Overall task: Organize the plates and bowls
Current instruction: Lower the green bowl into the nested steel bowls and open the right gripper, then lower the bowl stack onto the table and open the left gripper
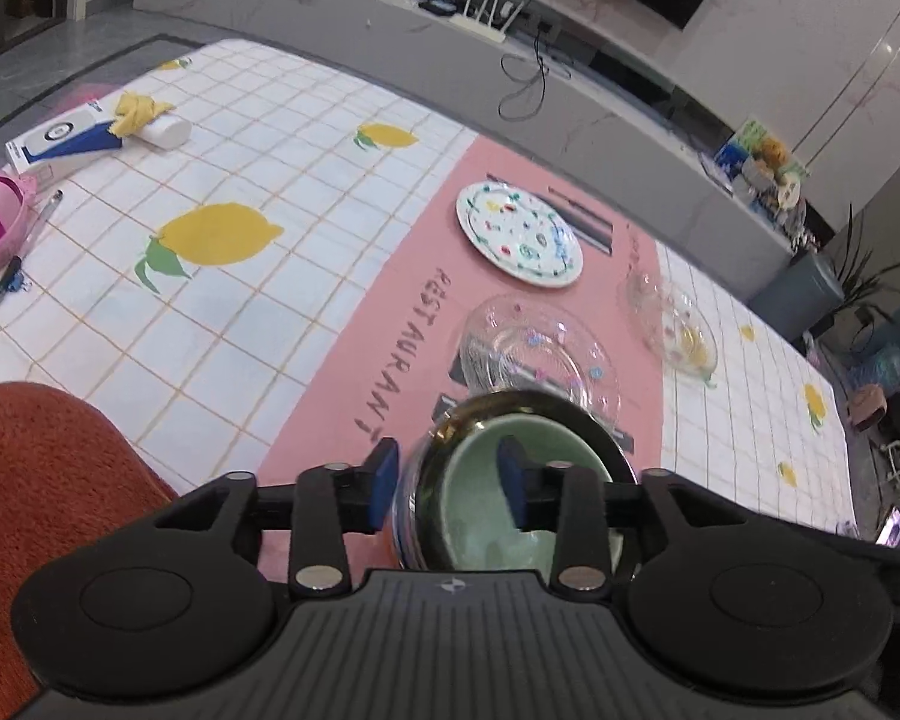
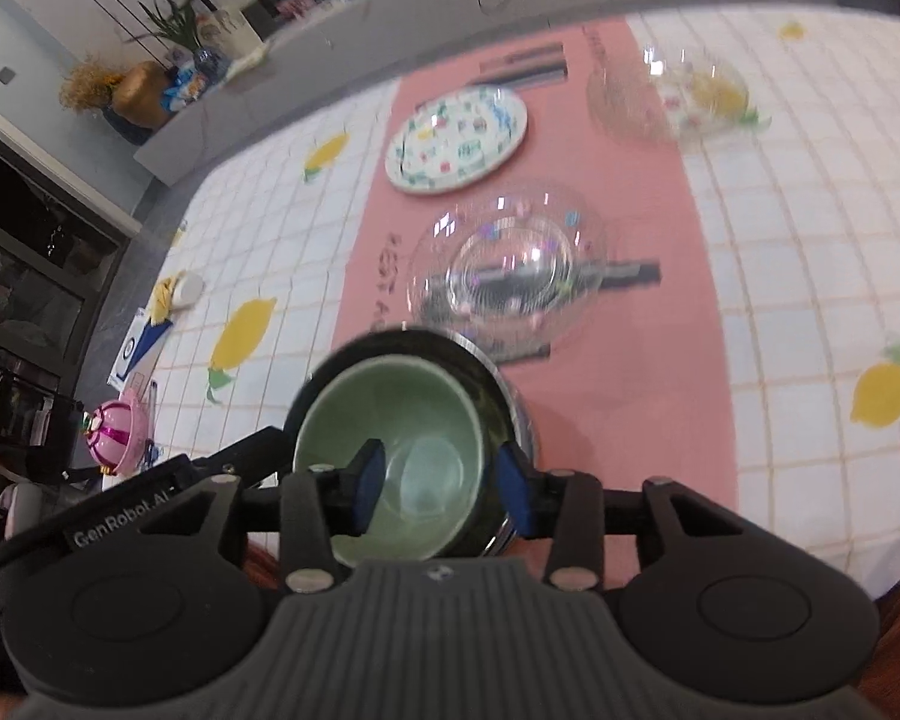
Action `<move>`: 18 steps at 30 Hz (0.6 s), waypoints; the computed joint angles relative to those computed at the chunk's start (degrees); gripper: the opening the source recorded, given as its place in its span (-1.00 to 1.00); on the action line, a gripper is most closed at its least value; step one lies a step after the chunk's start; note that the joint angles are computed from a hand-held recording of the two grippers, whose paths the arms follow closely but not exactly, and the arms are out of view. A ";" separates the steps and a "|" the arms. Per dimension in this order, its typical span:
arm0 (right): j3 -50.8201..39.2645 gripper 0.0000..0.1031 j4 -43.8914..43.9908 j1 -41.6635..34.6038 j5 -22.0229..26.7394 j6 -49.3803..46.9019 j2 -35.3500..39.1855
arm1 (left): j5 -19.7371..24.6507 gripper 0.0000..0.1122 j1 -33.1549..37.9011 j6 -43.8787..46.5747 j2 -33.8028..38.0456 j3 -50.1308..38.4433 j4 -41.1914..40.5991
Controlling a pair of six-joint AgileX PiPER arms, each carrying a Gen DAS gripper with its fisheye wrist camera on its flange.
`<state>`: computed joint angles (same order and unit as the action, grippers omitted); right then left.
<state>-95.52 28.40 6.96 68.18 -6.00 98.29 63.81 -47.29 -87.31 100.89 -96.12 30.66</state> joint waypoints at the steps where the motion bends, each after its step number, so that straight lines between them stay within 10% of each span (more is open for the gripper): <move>1: 0.46 0.07 -0.51 -0.11 -1.10 0.05 -0.39 | -0.31 -0.03 0.04 -0.64 -0.25 0.68 0.52; 11: 4.96 0.28 6.91 -4.22 1.08 1.57 5.49 | -12.11 0.23 2.95 -3.53 -2.12 10.97 -5.15; 18: 7.64 0.00 10.05 -4.14 0.07 1.28 6.09 | -12.99 -0.22 3.97 0.22 -0.80 10.92 -10.03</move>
<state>-87.87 38.45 2.82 68.25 -4.72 104.38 50.82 -43.32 -87.10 100.09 -85.20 20.63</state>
